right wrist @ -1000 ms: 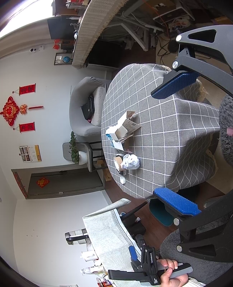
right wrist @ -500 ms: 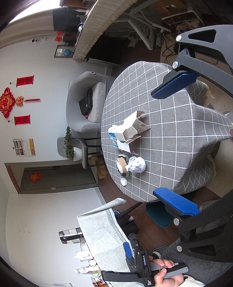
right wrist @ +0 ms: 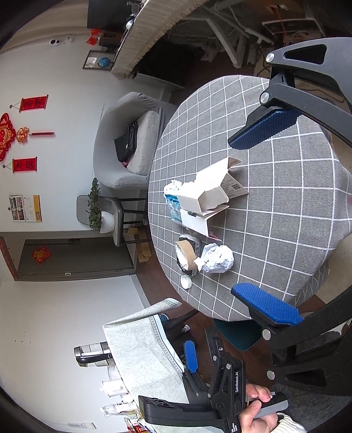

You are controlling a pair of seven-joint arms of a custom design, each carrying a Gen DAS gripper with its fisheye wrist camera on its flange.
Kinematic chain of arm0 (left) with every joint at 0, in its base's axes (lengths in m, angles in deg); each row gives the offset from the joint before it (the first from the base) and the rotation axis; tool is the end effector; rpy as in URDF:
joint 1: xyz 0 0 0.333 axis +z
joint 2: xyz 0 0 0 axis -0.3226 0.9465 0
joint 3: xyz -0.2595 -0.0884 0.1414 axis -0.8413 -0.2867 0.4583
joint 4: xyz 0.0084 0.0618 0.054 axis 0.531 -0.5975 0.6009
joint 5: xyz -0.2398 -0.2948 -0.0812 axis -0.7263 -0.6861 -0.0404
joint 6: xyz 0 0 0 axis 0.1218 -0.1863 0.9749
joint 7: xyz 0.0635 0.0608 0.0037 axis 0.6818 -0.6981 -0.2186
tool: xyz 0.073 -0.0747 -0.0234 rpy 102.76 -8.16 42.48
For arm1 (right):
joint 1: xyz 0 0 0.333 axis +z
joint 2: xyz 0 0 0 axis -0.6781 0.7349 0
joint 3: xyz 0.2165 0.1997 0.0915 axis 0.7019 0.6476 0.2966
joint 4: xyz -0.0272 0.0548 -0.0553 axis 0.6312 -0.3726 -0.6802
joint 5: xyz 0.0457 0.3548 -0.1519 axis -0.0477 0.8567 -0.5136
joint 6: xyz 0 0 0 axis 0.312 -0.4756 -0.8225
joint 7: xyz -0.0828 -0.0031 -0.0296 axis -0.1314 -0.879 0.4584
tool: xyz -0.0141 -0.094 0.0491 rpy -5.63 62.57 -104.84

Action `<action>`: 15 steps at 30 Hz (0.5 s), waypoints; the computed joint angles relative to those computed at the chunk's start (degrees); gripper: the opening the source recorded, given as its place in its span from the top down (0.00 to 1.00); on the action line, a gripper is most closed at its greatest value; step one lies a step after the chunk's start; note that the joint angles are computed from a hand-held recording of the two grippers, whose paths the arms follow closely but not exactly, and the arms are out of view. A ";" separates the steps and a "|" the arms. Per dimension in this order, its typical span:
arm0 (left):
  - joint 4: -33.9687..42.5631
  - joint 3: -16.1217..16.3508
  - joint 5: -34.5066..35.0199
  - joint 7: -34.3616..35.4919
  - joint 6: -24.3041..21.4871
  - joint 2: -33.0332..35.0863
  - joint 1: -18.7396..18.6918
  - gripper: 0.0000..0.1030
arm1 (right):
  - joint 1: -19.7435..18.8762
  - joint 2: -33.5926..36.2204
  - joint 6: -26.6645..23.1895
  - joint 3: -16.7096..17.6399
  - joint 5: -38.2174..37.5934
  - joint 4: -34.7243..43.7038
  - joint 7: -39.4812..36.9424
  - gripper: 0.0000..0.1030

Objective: Collect trash
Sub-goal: 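Reach the left tool to the crumpled paper ball while the right tool reaches the white box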

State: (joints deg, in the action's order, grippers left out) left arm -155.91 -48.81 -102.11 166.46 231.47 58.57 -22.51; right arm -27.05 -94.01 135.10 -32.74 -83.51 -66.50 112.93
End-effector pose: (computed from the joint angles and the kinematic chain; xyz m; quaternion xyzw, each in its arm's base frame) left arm 0.5597 -0.0968 0.5134 -0.2975 0.8406 -0.4288 0.1450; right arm 0.4105 0.2433 0.5188 -0.5378 0.6906 -0.3712 0.3098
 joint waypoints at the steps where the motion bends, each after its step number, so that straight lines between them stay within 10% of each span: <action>1: 0.26 -0.27 0.33 -0.30 0.07 0.33 -0.28 0.20 | -0.20 0.35 0.53 -0.40 -0.08 0.19 -0.23 0.03; 15: 6.89 -4.13 3.78 -3.40 -0.88 8.90 -2.95 0.20 | -3.82 6.09 8.76 -5.09 2.13 5.32 -6.48 0.03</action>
State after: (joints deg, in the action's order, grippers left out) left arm -149.02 -52.93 -98.33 163.06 230.59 67.47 -25.47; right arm -30.87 -87.92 143.86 -37.83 -81.37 -61.19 106.45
